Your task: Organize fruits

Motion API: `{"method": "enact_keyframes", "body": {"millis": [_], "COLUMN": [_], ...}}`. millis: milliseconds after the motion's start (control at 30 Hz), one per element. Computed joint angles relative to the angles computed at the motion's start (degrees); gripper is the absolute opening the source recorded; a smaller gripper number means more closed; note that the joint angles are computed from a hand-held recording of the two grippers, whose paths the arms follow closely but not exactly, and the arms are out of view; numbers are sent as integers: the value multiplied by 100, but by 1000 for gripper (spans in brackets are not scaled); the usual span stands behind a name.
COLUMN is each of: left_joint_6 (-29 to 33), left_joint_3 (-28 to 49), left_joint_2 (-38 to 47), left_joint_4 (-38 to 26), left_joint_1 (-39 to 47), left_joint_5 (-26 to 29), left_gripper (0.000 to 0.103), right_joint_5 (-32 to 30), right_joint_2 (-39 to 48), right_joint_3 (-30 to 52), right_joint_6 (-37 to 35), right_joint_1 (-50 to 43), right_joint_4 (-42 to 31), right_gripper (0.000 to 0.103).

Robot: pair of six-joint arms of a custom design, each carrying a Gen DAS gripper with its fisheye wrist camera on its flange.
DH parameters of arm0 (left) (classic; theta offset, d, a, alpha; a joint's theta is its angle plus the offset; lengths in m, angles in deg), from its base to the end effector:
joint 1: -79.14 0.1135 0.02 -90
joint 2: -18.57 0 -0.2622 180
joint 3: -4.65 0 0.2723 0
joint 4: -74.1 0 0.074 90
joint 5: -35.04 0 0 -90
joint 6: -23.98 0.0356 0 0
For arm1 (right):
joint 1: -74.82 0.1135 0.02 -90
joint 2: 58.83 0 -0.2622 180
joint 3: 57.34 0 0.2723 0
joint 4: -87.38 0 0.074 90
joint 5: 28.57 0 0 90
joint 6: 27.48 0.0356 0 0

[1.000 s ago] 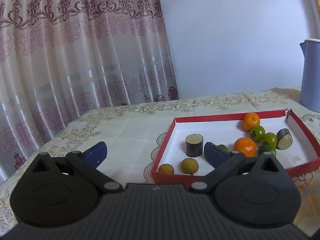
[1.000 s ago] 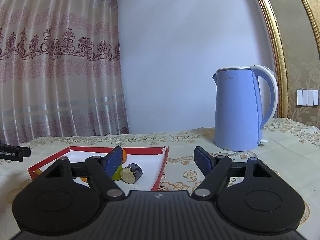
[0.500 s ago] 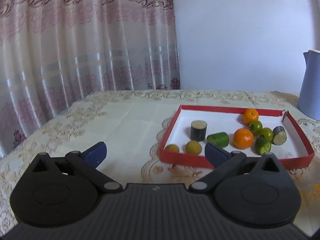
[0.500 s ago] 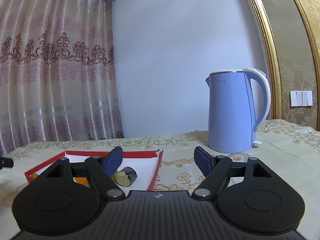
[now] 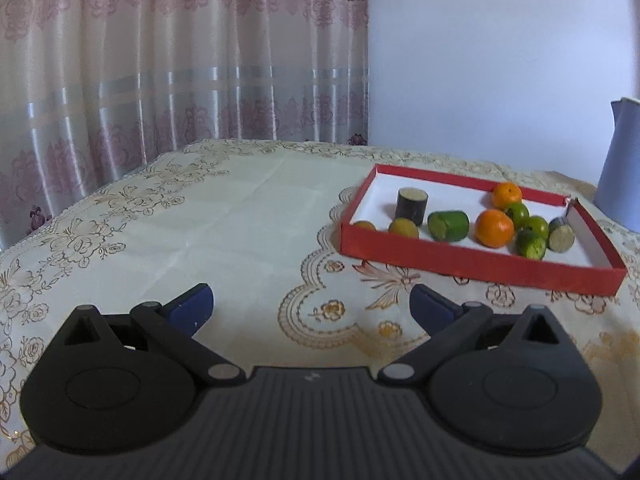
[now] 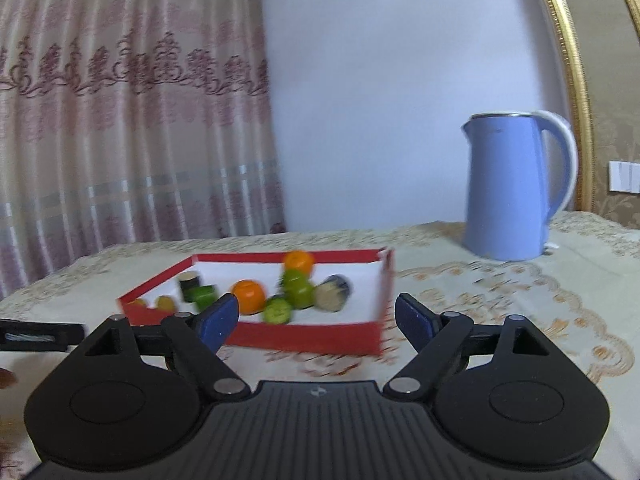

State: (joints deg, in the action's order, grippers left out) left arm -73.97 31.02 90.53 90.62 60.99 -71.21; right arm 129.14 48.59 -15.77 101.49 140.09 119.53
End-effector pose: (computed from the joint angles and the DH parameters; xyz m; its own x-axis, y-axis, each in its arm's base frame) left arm 0.2159 -0.0603 0.1157 -0.4665 0.0132 -0.8844 0.0022 0.9999 0.0138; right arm 0.1482 0.2430 0.0667 -0.1946 0.1477 -0.9697 0.1285 0.9839 0.1241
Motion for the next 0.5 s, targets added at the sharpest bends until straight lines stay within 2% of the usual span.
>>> {"method": "enact_keyframes", "body": {"millis": [167, 500], "left_joint_6": [-25, 4], "left_joint_3": [-41, -29], "left_joint_2": [-18, 85], "left_joint_4": [76, 125], "left_joint_1": [183, 309], "left_joint_5": [280, 543], "left_gripper": [103, 103], "right_joint_5": [103, 137], "right_joint_2": [225, 196], "right_joint_3": [304, 315], "right_joint_6": [-182, 118], "right_joint_1": [144, 123], "right_joint_4": [-49, -291], "right_gripper": [86, 86]}}
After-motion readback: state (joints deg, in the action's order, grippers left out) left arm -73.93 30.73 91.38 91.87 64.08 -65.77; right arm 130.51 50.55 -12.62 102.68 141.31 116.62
